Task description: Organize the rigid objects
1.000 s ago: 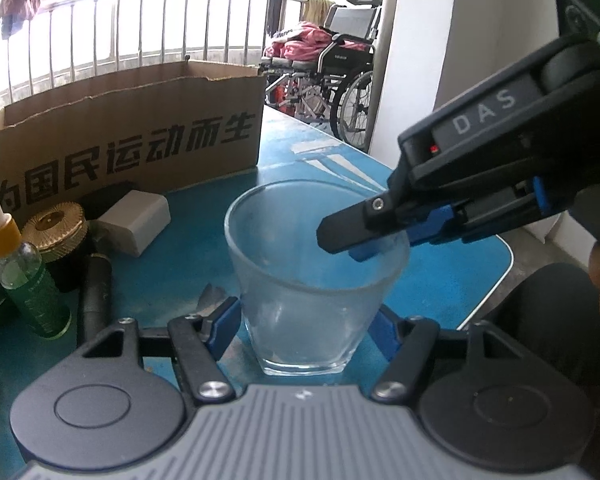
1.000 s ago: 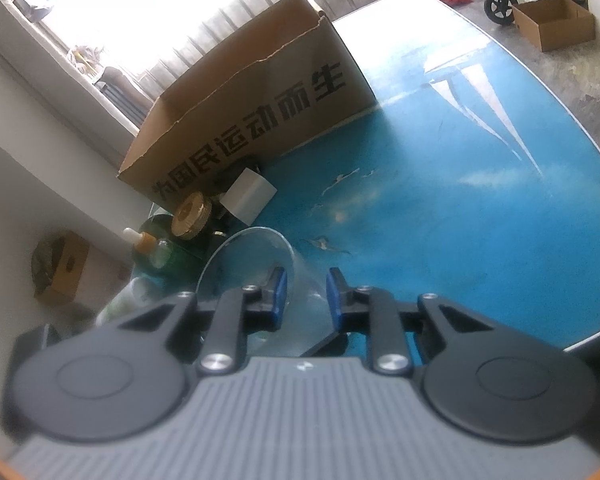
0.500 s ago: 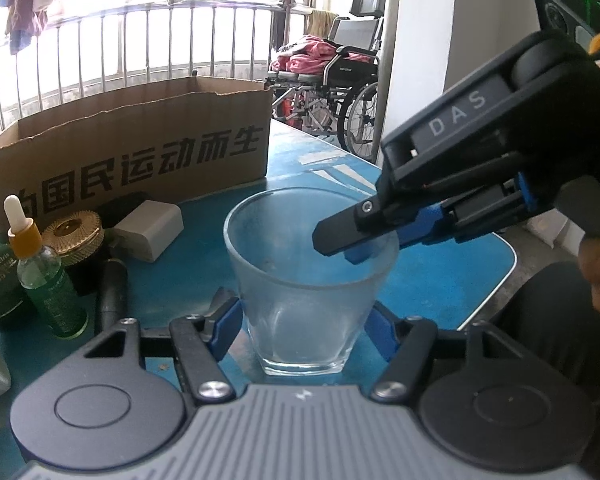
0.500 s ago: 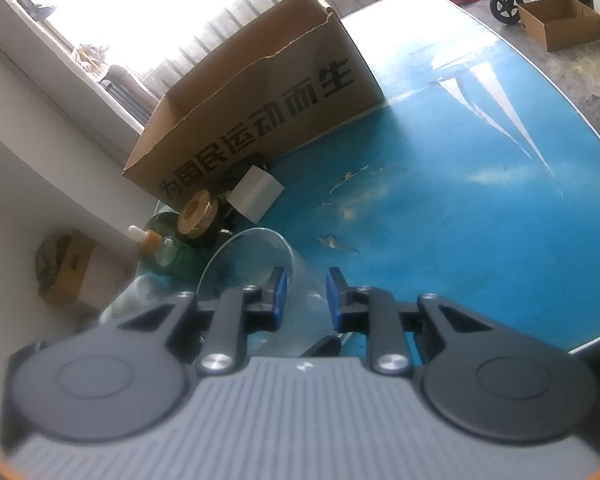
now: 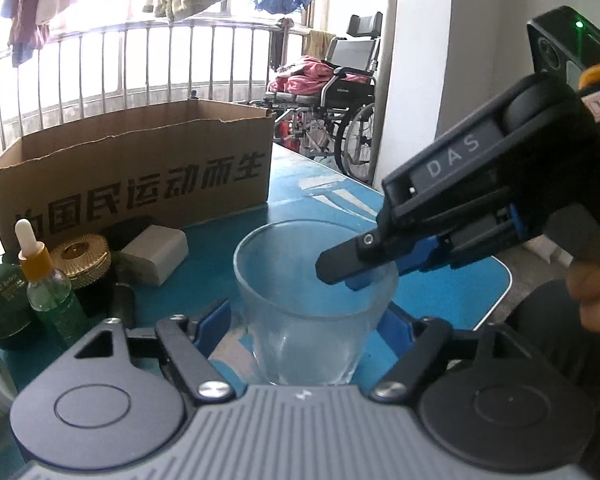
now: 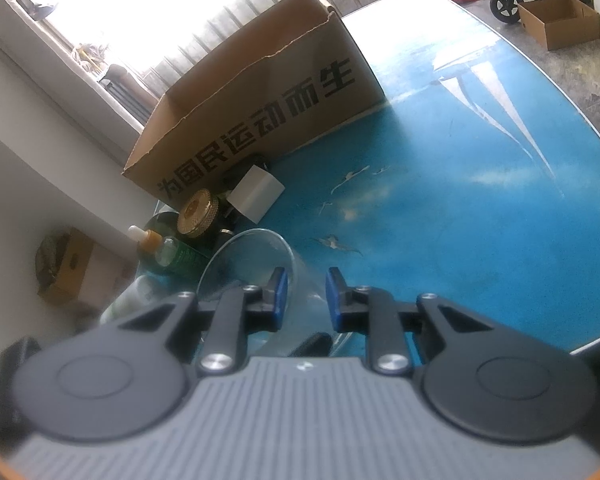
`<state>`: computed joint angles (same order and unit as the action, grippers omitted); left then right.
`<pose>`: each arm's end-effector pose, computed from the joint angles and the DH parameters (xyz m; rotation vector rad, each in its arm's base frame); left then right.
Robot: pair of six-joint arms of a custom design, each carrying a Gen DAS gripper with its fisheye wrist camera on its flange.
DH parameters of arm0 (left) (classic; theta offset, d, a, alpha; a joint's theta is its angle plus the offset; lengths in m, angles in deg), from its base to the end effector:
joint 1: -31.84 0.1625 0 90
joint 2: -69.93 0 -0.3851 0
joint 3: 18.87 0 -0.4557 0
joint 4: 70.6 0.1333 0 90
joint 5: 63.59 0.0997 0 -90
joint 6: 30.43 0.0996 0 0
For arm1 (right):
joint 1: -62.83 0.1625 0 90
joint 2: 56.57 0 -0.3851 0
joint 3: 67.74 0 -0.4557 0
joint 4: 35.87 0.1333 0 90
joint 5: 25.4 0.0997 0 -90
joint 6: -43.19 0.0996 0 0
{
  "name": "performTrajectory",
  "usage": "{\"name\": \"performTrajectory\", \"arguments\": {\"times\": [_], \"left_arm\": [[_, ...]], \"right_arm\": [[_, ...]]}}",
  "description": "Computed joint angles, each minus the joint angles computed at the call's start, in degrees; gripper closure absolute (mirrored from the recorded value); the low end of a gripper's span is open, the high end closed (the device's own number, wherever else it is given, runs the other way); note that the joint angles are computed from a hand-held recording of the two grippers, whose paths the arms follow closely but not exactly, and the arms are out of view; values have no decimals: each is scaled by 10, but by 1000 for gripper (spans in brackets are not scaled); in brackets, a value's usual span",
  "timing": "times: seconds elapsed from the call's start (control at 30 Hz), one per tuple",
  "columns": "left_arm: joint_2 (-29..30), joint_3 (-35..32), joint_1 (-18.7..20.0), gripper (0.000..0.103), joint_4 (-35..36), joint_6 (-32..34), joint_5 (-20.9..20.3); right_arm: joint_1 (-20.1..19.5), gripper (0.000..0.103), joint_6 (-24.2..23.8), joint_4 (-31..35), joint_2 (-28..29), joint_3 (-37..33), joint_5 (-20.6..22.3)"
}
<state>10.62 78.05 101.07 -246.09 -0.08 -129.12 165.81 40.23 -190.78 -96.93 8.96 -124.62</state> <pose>-0.0821 -0.7086 0.2287 0.8486 2.3237 -1.0448 0.2929 -0.7484 0.1032 0.3468 -2.9108 0.7640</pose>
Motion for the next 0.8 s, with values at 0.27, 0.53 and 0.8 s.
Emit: {"name": "performTrajectory", "arguments": {"times": [0.27, 0.53, 0.8], "left_arm": [[1, 0, 4, 31, 4, -4, -12], [3, 1, 4, 31, 1, -2, -9], [5, 2, 1, 32, -6, 7, -4]], "right_arm": [[0, 83, 1, -1, 0, 1, 1], [-1, 83, 0, -1, -1, 2, 1], [3, 80, 5, 12, -2, -1, -8]]}}
